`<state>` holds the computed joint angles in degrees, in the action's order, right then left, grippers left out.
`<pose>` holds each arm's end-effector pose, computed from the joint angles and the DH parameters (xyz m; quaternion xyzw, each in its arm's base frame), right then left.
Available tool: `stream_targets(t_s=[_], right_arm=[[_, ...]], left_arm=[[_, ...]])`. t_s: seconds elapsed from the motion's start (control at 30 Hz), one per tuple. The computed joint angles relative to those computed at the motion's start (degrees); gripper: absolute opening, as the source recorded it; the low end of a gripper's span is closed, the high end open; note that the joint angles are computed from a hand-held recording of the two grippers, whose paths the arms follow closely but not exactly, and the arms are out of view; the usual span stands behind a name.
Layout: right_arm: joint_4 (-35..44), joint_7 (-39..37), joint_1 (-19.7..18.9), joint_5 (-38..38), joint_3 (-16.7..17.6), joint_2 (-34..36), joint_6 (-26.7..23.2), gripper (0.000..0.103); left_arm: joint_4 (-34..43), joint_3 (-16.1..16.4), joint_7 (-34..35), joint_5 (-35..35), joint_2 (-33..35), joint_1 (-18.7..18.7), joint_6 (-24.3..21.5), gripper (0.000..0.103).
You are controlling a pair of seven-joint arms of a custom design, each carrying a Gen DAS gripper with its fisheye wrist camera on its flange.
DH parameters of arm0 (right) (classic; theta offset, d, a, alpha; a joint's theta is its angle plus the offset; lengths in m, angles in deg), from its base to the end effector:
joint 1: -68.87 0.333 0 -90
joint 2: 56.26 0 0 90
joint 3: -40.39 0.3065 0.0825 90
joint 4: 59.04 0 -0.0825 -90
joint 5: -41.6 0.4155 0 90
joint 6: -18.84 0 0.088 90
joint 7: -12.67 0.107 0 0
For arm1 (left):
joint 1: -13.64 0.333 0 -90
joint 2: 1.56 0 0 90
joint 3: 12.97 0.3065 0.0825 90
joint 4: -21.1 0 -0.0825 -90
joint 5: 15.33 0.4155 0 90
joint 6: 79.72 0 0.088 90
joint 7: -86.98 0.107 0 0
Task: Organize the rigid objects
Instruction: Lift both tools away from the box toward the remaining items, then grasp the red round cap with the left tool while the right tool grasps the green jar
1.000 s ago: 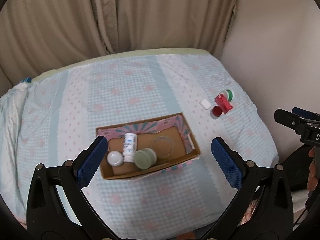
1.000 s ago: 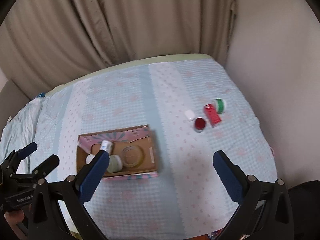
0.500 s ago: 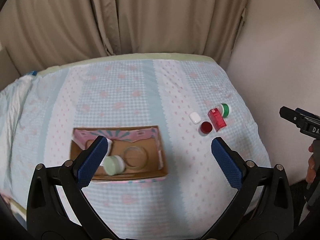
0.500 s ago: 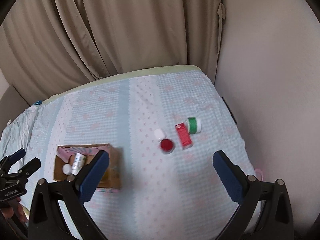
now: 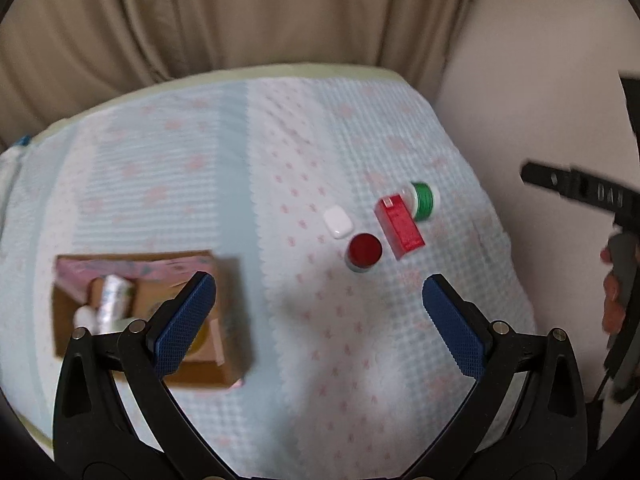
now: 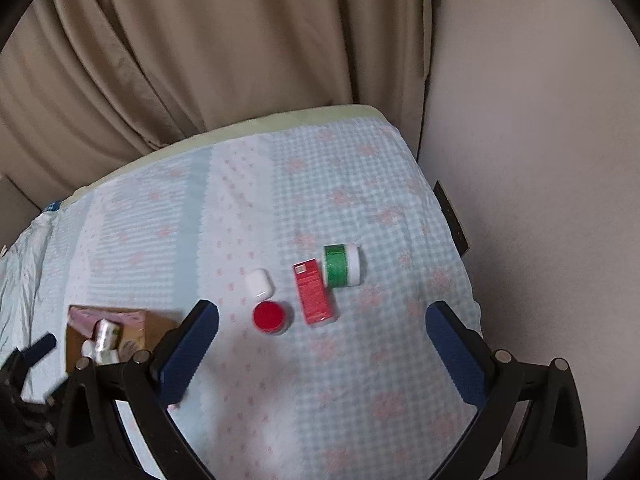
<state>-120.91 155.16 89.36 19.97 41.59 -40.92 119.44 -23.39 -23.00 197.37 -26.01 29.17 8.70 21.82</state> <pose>0.6351 0.2144 0.7219 -0.4714 0.8390 -0.2106 0.1717 0.7150 -0.1567 0.6896 -0.4590 0.8473 -0.2544 0.0815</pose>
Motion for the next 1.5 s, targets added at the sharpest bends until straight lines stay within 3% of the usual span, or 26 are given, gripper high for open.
stream_targets(t_s=[0.1, 0.2, 0.53, 0.67, 0.73, 0.93, 0.97, 1.03, 1.07, 1.17, 1.5], right_arm=[[-6.68, -0.78, -2.24, 1.45, -0.57, -1.62, 4.70, 0.103], [-10.46, -1.93, -4.40, 3.11, -0.87, -1.16, 8.80, 0.103], [-10.88, -7.58, -8.34, 7.47, -1.71, 7.40, 15.98, 0.099], [-9.11, -8.66, -9.33, 9.56, -1.95, 11.02, 16.61, 0.094], [-8.95, -9.08, -9.92, 11.04, -1.82, 12.02, 17.14, 0.087], [-8.10, -9.12, -10.44, 12.96, -1.94, 13.99, 18.59, 0.086], [-7.90, -9.16, -10.47, 13.11, -1.95, 14.23, 18.77, 0.085], [-7.07, -9.62, -10.58, 13.45, -1.87, 15.03, 18.89, 0.075], [-7.40, -10.09, -10.94, 14.21, -1.61, 15.01, 20.06, 0.072], [-7.33, -10.20, -11.02, 14.57, -1.73, 15.23, 21.36, 0.056], [-6.95, -8.48, -10.27, 13.43, -2.41, 15.19, 20.75, 0.054]], left_arm=[[-10.78, -0.60, 2.07, -0.03, -2.37, -1.43, 7.59, 0.103], [-15.38, -0.69, 3.15, 0.69, -1.59, -3.02, 12.07, 0.103], [-15.62, -1.38, 4.35, 1.24, 7.51, -6.45, 21.40, 0.099], [-12.74, -1.45, 4.73, 1.90, 11.06, -7.65, 21.55, 0.088], [-10.82, -1.46, 4.76, 2.17, 12.75, -8.17, 20.75, 0.086], [-8.00, -1.52, 4.86, 2.20, 15.15, -8.71, 20.02, 0.075], [-7.62, -1.45, 4.72, 2.27, 15.48, -8.82, 20.02, 0.071], [-6.44, -1.23, 4.07, 2.56, 16.23, -9.12, 19.32, 0.061], [-6.35, -0.69, 3.60, 3.32, 16.37, -9.51, 19.72, 0.051], [-3.69, -1.04, 3.25, 3.05, 17.93, -9.14, 18.31, 0.050], [-6.62, -1.21, 3.35, 2.80, 15.44, -8.47, 18.78, 0.050]])
